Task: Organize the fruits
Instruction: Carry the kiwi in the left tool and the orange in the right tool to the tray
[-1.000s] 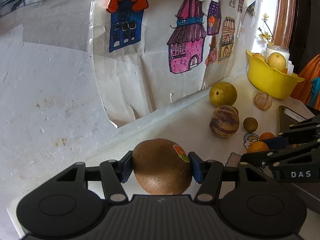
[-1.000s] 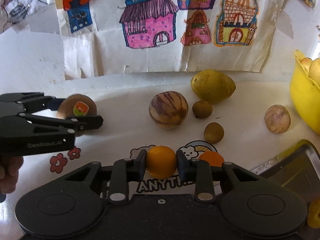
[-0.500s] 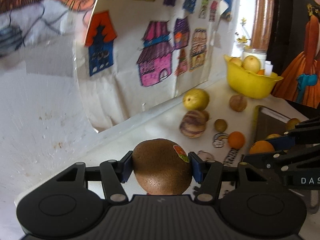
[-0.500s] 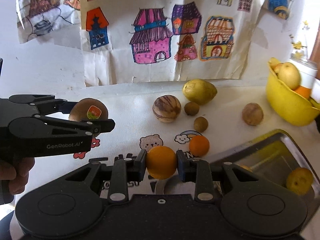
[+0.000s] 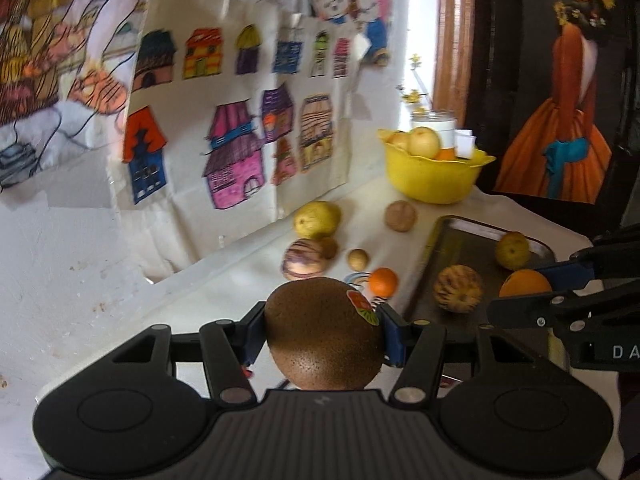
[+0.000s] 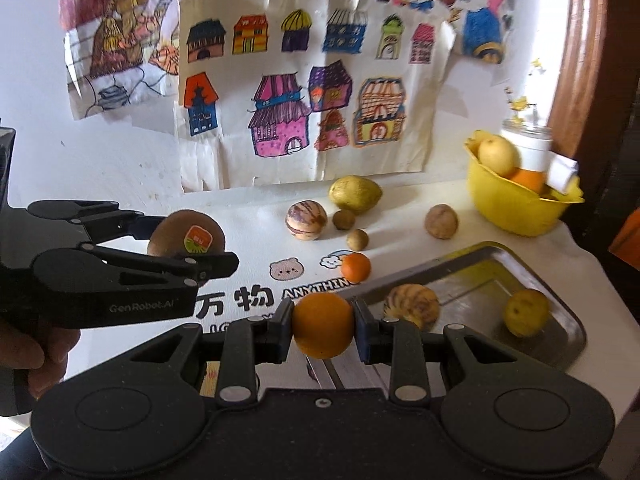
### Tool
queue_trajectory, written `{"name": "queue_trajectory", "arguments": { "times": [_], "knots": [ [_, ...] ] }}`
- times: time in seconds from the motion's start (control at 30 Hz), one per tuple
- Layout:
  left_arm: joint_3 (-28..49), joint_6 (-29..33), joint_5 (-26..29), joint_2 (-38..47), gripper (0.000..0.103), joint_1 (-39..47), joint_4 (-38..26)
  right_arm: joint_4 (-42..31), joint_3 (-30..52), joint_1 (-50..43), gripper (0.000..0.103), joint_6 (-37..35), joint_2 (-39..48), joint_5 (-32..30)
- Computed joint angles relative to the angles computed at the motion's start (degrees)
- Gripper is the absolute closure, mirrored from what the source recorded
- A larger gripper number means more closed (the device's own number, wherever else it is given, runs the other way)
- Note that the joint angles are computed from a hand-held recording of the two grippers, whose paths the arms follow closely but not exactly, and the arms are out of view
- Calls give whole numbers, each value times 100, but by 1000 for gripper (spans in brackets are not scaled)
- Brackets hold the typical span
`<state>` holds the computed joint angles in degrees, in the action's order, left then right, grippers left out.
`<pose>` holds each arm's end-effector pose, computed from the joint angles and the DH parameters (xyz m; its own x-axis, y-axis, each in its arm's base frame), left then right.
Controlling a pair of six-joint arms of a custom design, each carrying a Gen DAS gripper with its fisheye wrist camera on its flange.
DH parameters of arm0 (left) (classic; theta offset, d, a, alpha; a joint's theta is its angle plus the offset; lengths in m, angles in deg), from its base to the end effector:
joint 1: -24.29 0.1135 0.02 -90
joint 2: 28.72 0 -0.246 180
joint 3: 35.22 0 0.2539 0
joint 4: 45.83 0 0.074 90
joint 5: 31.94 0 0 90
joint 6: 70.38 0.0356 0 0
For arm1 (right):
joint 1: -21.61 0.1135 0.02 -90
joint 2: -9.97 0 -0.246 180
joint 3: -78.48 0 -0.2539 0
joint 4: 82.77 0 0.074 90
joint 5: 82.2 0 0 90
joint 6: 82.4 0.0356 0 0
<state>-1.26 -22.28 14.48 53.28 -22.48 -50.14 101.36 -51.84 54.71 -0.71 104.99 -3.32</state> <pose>0.1662 -0.1409 0.0893 -0.5635 -0.1069 -0.8192 -0.1840 0.9829 -0.0017 0.2492 0.1706 0.1062 -0.4511 -0.4634 -0.7628 -0.7303 0.6830 0.0170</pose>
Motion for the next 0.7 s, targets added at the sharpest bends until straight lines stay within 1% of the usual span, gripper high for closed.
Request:
{"name": "queue_trajectory", "arguments": {
  "times": [0.17, 0.3, 0.4, 0.57, 0.7],
  "knots": [
    [432, -413, -295, 194, 41, -634, -562, 7, -619, -333, 71, -60, -706, -109],
    [817, -472, -379, 487, 41, -909, -697, -37, -972, -682, 71, -164, -1157, -243],
    [1070, -328, -353, 764, 41, -968, -585, -75, -1107, -971, 71, -230, -1346, -376],
    [1411, 32, -165, 1197, 41, -822, -241, -69, -1019, -1376, 71, -339, -1184, -565],
    [1675, 226, 100, 1684, 41, -617, 77, 11, -627, -1655, 71, -388, -594, -662]
  ]
}}
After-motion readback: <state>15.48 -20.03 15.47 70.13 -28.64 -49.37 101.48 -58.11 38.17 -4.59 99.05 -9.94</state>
